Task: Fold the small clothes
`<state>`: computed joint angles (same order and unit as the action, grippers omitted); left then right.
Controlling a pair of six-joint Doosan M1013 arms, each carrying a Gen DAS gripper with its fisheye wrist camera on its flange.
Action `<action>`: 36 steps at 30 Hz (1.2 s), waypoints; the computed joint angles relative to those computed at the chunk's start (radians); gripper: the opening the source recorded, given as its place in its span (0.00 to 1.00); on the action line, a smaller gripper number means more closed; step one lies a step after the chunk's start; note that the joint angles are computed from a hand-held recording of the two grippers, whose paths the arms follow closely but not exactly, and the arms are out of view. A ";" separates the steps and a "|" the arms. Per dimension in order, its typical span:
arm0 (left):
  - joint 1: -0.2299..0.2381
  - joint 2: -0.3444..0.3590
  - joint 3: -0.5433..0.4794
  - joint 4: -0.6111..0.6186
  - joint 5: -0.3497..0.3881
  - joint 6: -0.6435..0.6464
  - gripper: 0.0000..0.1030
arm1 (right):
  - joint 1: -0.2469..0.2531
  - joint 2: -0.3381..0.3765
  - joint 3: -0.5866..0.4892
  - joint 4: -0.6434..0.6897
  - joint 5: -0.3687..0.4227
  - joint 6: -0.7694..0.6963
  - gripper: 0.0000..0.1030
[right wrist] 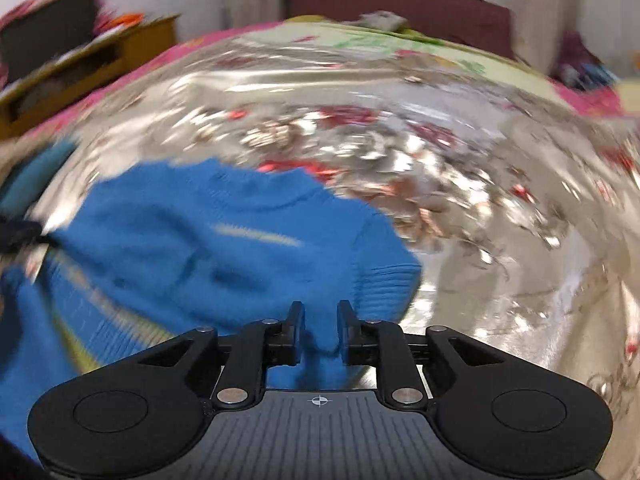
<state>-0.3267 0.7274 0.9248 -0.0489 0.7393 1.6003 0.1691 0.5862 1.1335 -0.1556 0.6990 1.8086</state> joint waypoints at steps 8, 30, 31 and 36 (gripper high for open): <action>0.000 -0.013 0.008 -0.015 -0.005 0.032 0.55 | -0.037 0.050 -0.044 0.125 0.008 0.123 0.37; -0.020 0.075 -0.119 -0.038 0.061 0.029 0.55 | 0.014 0.001 -0.001 -0.172 -0.064 0.287 0.18; -0.020 0.076 -0.122 -0.042 0.059 0.028 0.55 | 0.015 0.000 0.001 -0.162 -0.085 0.264 0.18; -0.019 0.087 -0.135 -0.046 0.065 0.013 0.55 | 0.028 0.051 -0.069 0.011 -0.058 -0.029 0.22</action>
